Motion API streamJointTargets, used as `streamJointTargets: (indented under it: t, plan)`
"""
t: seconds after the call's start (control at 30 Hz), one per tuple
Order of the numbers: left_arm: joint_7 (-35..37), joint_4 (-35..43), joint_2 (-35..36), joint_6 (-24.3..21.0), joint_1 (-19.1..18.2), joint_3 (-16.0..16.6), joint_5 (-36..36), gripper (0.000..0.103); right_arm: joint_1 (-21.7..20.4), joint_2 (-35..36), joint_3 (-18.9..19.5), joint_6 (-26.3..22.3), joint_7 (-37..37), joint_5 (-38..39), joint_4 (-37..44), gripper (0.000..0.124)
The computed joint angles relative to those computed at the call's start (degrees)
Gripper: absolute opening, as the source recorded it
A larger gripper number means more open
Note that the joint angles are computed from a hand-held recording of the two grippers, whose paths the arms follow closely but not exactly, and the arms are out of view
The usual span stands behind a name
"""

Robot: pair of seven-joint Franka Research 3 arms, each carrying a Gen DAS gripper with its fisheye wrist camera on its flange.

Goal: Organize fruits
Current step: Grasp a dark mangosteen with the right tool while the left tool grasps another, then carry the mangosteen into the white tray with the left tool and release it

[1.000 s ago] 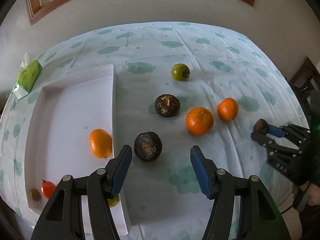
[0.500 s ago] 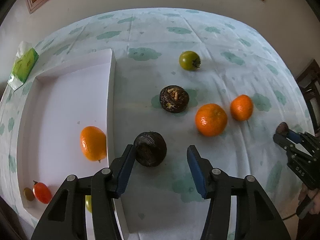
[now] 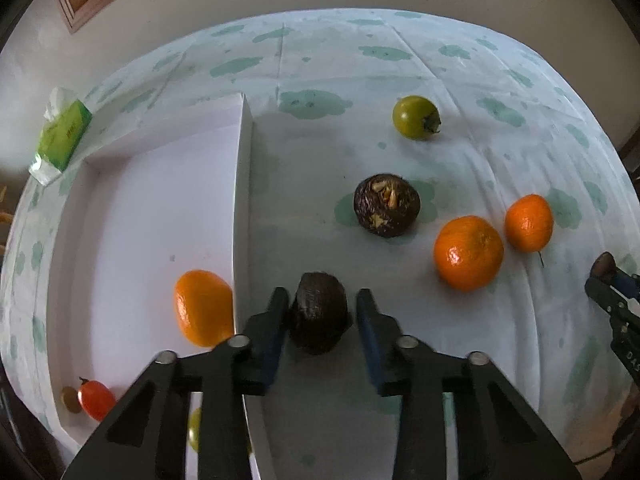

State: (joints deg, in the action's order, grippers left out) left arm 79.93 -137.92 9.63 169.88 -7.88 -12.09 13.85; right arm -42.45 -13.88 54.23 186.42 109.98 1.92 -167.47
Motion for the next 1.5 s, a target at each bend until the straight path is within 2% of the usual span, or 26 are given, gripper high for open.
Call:
streamJointTargets:
  t: [0.3, 0.43, 0.6, 0.73, 0.9, 1.07, 1.13, 1.27, 1.33, 1.4, 1.5]
  plan:
    - [1.46, -1.6, -1.29, 1.03, 0.6, -0.76, -1.56, 0.031, -0.3, -0.01, 0.27, 0.07, -0.01, -0.01, 0.0, 0.031]
    - [5.93, -2.73, -2.82, 1.12, 1.97, -2.76, -7.02, 0.031, -0.35, -0.01, 0.42, 0.13, -0.07, 0.11, -0.03, 0.031]
    - [14.69, -4.26, -5.76, 1.04, 2.73, -4.51, -17.68, 0.031, -0.53, -0.08, 0.56, 0.08, -0.01, 0.0, 0.01, 0.031]
    - [19.42, -5.58, -8.55, 1.66, 1.08, -2.85, -23.22, 0.031, -0.6, -0.19, 0.61, -0.16, 0.2, -0.28, 0.12, 0.031]
    - [25.33, -6.83, -11.94, 1.74, -1.18, 1.26, -30.28, 0.031, -0.82, -0.13, 0.75, 0.0, 0.4, -0.55, 0.07, 0.031]
    - [18.92, -7.58, -12.74, 2.09, 0.8, 4.4, -22.94, 0.031, -0.72, -0.11, 0.56, 0.01, 0.43, -0.56, 0.05, 0.031]
    - [17.95, -7.39, -12.28, 1.5, 1.79, 5.56, -22.11, 0.031, -0.8, -0.26, 0.9, -0.06, 0.52, -0.45, 0.05, 0.031]
    - [9.8, -6.76, -10.44, 1.72, 5.51, 6.48, -12.72, 0.031, -0.83, -0.3, 0.91, -0.11, 0.7, -0.62, 0.04, 0.031]
    - [9.48, -6.11, -9.35, 1.54, 6.78, 6.9, -12.51, 0.031, -0.79, -0.27, 0.87, -0.12, 0.83, -0.63, 0.06, 0.031]
    - [6.16, -5.4, -8.24, 1.24, 8.18, 7.48, -8.78, 0.031, -1.02, -0.27, 0.98, -0.17, 0.74, -0.83, 0.12, 0.031]
    - [9.13, -3.94, -6.3, -0.06, 10.08, 6.83, -12.34, 0.031, -1.26, -0.36, 1.32, -0.36, 1.0, -0.9, 0.22, 0.031]
